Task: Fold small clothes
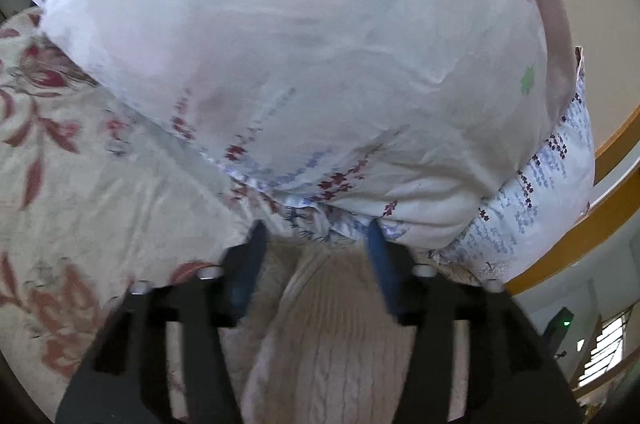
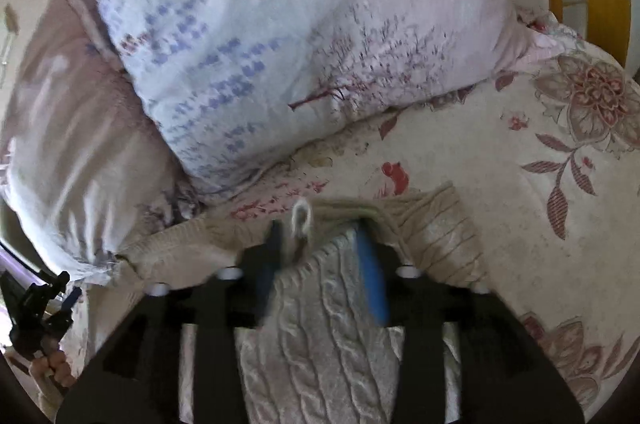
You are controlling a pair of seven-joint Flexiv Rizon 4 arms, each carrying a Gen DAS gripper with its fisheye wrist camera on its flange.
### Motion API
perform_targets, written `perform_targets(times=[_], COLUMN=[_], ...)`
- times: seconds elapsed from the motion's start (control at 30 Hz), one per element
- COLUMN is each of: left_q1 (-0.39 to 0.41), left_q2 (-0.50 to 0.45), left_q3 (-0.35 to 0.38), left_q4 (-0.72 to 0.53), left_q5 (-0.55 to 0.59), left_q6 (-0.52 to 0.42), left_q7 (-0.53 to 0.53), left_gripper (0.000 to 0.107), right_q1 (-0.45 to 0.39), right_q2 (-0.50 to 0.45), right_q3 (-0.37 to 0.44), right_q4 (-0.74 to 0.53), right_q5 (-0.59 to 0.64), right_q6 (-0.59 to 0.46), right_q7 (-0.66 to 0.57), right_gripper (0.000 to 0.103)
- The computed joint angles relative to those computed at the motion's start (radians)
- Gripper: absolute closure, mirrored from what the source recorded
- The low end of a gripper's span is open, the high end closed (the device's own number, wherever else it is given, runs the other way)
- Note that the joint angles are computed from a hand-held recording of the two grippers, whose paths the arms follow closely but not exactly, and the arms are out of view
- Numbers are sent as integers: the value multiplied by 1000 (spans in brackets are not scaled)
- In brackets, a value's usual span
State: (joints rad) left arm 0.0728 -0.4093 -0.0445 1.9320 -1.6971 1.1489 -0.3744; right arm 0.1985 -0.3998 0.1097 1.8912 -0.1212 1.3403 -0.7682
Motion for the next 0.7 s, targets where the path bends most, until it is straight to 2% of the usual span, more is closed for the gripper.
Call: perform_targets(times=[0.03, 0.07, 0.13, 0.2, 0.27, 0.3, 0.37, 0.5, 0.53, 0.57, 0.63, 0.67, 0.7], left_q1=[2, 8, 17, 16, 13, 10, 6, 8, 12, 15, 22, 23, 25], left_q2=[9, 21, 44, 62, 72, 74, 72, 58, 55, 51, 43, 40, 36], left_q3=[4, 10, 16, 21, 23, 24, 21, 12, 8, 5, 0, -4, -4], left_q4=[11, 25, 53, 78, 96, 104, 113, 123, 124, 123, 123, 123, 121], left_q5=[10, 33, 65, 106, 142, 170, 212, 275, 284, 298, 326, 335, 356], left_q6=[-7, -23, -50, -60, -52, -45, -25, 11, 14, 13, 11, 15, 16], left_q7=[5, 5, 17, 31, 37, 31, 12, -31, -38, -50, -72, -80, -99], left_gripper=[52, 52, 52, 53, 55, 56, 57, 59, 63, 66, 81, 87, 96], right_q1=[38, 69, 77, 32, -14, -53, -78, -51, -49, -54, -60, -51, -41], right_q2=[18, 41, 68, 85, 90, 92, 105, 141, 145, 145, 139, 143, 152], right_q3=[-52, -104, -130, -84, -29, 23, 58, 25, 25, 32, 48, 40, 31], right_q4=[29, 68, 103, 117, 111, 102, 102, 154, 162, 161, 153, 166, 180], right_q5=[-48, -120, -165, -155, -113, -59, 4, -2, -1, 13, 42, 32, 17], right_q6=[21, 59, 89, 80, 43, 7, -42, -67, -75, -92, -140, -125, -108], right_q7=[38, 84, 84, 36, -25, -85, -146, -164, -172, -193, -245, -245, -242], right_gripper=[37, 36, 37, 37, 49, 51, 55, 55, 57, 65, 76, 84, 89])
